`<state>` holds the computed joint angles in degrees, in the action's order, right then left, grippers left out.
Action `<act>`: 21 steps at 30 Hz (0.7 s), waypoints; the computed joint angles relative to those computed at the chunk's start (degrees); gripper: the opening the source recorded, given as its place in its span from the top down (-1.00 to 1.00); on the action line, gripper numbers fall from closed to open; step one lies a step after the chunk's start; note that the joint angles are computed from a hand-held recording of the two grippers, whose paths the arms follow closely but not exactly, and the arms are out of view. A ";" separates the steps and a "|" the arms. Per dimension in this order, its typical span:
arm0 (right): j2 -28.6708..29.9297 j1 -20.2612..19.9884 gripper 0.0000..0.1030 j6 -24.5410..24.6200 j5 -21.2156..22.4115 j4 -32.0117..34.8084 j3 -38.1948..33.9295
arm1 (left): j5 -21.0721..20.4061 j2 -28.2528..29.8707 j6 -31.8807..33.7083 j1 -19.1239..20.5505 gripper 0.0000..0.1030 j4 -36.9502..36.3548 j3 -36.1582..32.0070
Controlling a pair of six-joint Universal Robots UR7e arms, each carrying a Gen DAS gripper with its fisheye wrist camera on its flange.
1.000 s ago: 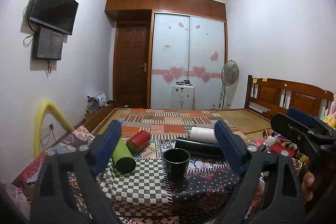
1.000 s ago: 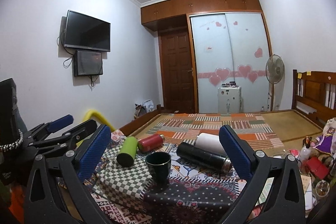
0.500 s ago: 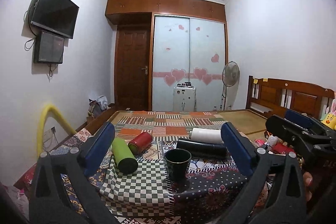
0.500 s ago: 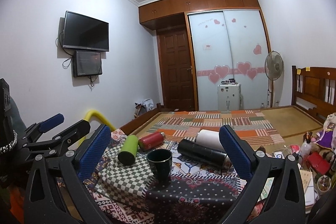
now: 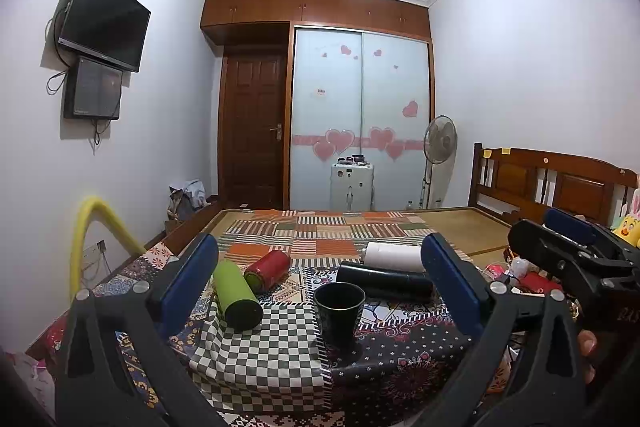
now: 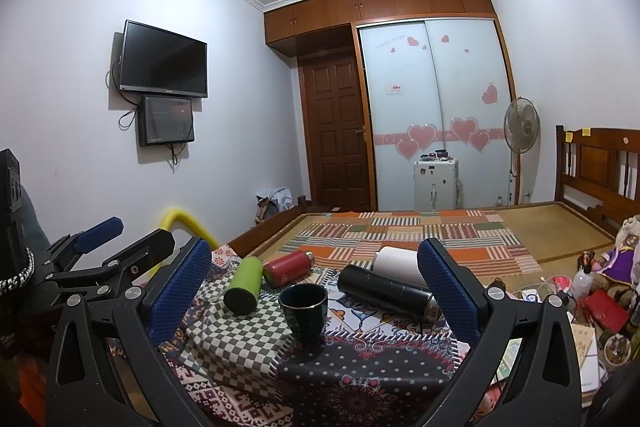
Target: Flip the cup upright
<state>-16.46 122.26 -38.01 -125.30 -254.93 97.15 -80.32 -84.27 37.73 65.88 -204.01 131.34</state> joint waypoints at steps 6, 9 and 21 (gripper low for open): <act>0.09 0.06 -1.00 -0.16 -0.10 -0.21 -0.02 | -0.10 0.17 0.02 0.06 -1.00 -0.08 -0.09; 0.09 0.07 -1.00 -0.17 -0.10 -0.20 -0.04 | -0.11 0.15 0.05 0.02 -1.00 -0.01 -0.08; -0.07 0.10 -1.00 -0.26 -0.23 -0.21 -0.05 | 0.03 0.29 -0.13 -0.03 -1.00 0.30 -0.26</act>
